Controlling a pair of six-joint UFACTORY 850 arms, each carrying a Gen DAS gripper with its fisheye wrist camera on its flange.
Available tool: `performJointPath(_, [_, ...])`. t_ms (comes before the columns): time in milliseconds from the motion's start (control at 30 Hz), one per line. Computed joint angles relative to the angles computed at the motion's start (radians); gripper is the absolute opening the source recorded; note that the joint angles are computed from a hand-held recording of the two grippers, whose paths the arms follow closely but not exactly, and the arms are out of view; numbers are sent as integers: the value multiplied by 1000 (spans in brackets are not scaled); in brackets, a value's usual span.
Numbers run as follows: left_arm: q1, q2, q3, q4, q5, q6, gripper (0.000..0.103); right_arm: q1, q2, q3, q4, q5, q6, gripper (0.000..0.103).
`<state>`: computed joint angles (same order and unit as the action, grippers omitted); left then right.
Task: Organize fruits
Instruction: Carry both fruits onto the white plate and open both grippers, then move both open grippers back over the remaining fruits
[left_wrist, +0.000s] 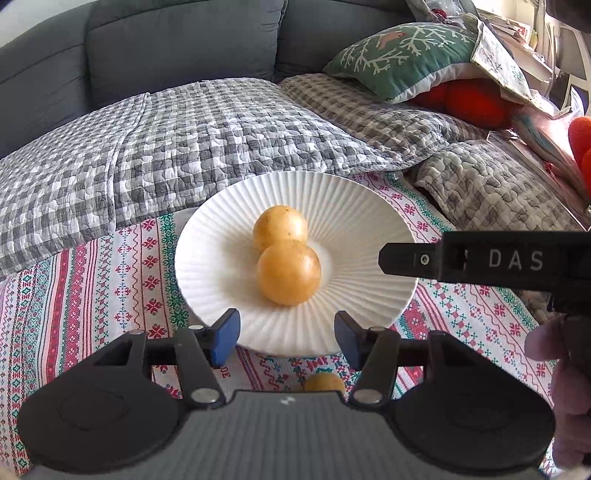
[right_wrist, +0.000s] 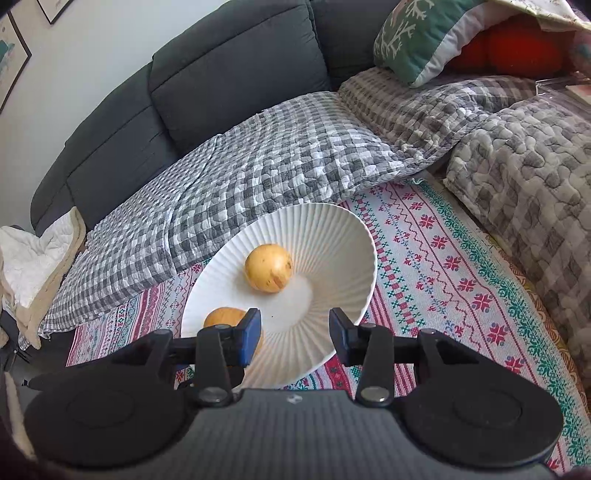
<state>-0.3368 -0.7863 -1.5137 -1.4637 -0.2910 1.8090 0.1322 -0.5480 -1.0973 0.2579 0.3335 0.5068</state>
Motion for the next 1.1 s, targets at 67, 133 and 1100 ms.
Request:
performJointPath(67, [1,6,7,-4,-1,5,55,-1,2,3,-2,2,10,42])
performJointPath(133, [3,13,17,-13,0,15,57,-1,4,4,-3,2,13,44])
performJointPath(1100, [117,215,310,-142,15,119,93,97,126,80,708,-137,-809,93])
